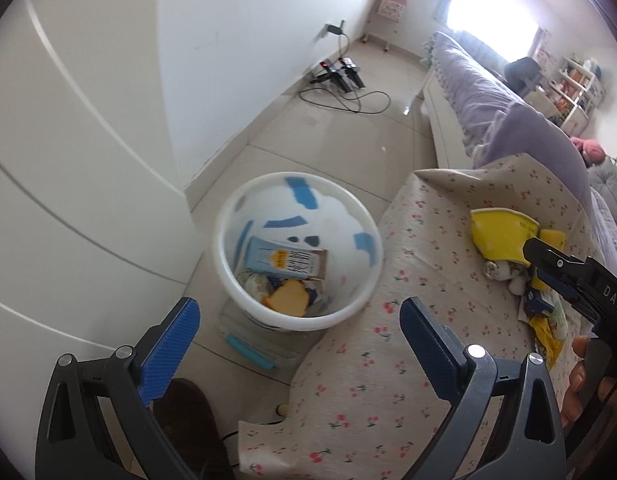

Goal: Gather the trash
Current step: 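Carry the peel and carton to the wastebasket and release both, then grasp the yellow sponge with the right tool while the left tool reaches the yellow bowl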

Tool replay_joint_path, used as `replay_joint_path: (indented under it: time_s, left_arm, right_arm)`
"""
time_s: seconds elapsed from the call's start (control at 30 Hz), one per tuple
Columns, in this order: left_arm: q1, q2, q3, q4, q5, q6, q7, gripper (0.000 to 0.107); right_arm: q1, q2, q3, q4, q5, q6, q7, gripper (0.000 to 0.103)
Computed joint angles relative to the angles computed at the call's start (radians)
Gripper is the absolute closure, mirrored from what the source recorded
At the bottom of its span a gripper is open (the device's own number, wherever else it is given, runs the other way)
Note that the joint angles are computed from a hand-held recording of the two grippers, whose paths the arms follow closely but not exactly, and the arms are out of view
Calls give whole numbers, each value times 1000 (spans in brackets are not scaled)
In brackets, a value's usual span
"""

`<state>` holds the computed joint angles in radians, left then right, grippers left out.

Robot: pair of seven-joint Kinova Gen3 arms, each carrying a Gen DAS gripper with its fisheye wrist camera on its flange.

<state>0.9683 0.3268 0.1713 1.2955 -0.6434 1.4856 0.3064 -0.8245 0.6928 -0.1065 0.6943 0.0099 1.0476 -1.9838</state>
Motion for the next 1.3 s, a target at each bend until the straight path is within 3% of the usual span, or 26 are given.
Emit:
replay_joint_path:
  time_s: [0.3, 0.4, 0.57, 0.83, 0.97, 1.03, 1.07, 1.3]
  left_arm:
    - [26, 44, -20, -98, -67, -21, -72, 4]
    - [36, 79, -40, -156, -87, -13, -115, 4]
    - [33, 115, -75, -194, -89, -77, -139, 4]
    - [-19, 197, -118, -296, 14, -139, -248, 4]
    - [-62, 207, -124, -292, 87, -240, -288, 4]
    - [-67, 229, -130, -315, 106, -260, -314, 4]
    - [-70, 246, -131, -339, 118, -260, -331, 4]
    - [-65, 350, -176, -506, 179, -216, -396, 5]
  right_arm:
    - [31, -67, 27, 98, 43, -28, -34, 20]
    - [23, -72, 56, 105, 94, -22, -70, 20]
    - [-5, -66, 116, 92, 219, 5, -140, 21]
    - [37, 0, 107, 5, 252, 79, -97, 21]
    - [56, 45, 106, -54, 233, 115, -68, 21]
    - [75, 62, 97, -74, 209, 120, -48, 26]
    - [84, 66, 93, -77, 197, 118, -41, 40]
    - [142, -14, 76, 39, 121, 17, -70, 47]
